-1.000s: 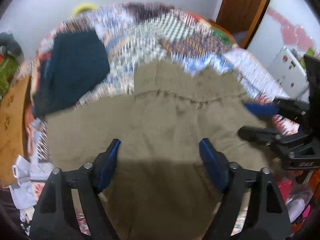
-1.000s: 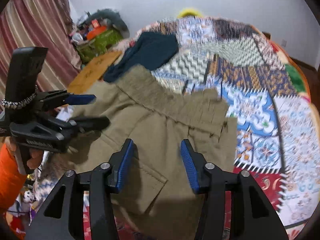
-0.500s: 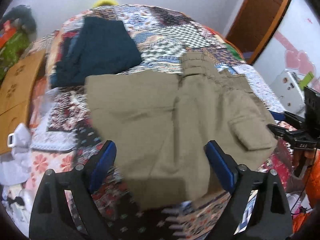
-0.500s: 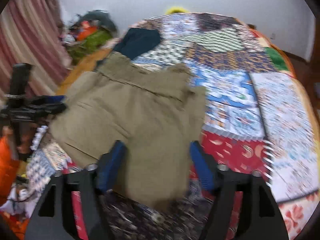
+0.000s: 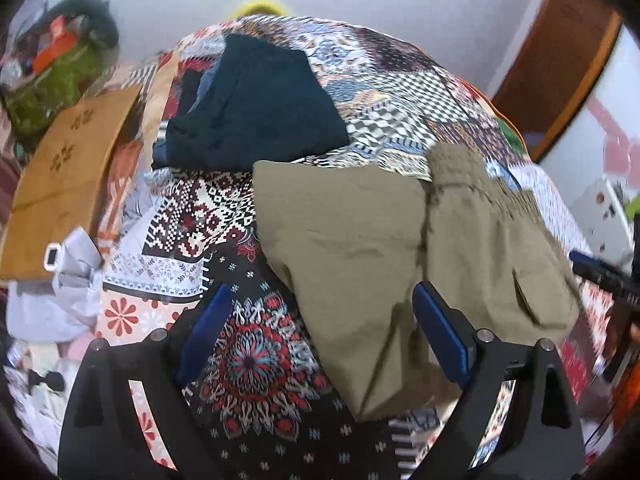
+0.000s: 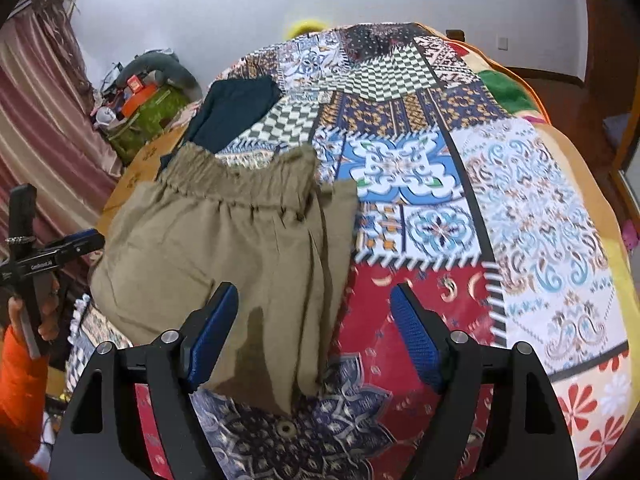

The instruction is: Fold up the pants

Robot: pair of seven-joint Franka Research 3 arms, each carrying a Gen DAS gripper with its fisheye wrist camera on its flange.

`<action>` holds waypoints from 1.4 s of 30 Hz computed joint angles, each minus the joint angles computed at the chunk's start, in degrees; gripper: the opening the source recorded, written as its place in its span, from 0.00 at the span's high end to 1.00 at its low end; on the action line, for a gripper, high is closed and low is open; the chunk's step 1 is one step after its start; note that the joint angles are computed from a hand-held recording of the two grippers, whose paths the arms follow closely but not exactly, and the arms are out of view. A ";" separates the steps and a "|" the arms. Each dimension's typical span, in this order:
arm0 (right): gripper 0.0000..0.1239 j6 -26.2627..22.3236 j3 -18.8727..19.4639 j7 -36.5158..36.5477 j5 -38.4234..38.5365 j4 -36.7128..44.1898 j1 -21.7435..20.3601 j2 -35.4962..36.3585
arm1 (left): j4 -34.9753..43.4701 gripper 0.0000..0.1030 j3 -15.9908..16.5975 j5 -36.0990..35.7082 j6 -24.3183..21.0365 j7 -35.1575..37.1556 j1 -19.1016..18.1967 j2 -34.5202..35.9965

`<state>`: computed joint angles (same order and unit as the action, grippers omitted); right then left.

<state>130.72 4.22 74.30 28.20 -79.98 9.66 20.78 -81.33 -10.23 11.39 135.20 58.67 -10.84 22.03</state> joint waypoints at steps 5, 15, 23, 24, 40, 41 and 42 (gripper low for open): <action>0.38 -4.23 0.55 2.37 0.91 7.61 -0.31 5.60 | 3.56 0.10 -1.97 -7.53 -0.85 2.51 3.14 4.07; 0.40 -11.98 3.20 3.55 4.25 19.00 -2.52 14.78 | 6.72 0.32 -4.47 -17.34 0.92 7.44 5.24 8.46; 0.73 -12.04 3.90 2.73 7.16 19.49 -3.08 15.33 | 7.31 0.74 -3.51 -16.17 2.88 7.99 3.49 8.43; 0.78 -11.93 3.84 2.87 7.22 19.53 -3.07 15.35 | 7.17 0.76 -3.27 -15.67 3.04 7.55 3.26 8.25; 0.92 -4.38 3.69 -4.10 3.73 21.93 -0.30 14.11 | 10.11 0.94 0.89 -0.62 2.90 3.32 -1.60 5.94; 0.92 -4.56 3.75 -4.24 3.35 23.57 -0.07 14.92 | 10.46 0.94 1.24 0.46 3.14 3.14 -1.81 5.85; 0.92 -4.74 3.76 -4.29 2.82 25.54 0.26 15.84 | 10.99 0.94 1.62 1.46 3.37 2.85 -1.96 5.81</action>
<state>125.98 7.97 70.01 31.02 -54.44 9.91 36.62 -70.33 -8.60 12.84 138.56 61.52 -12.79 27.84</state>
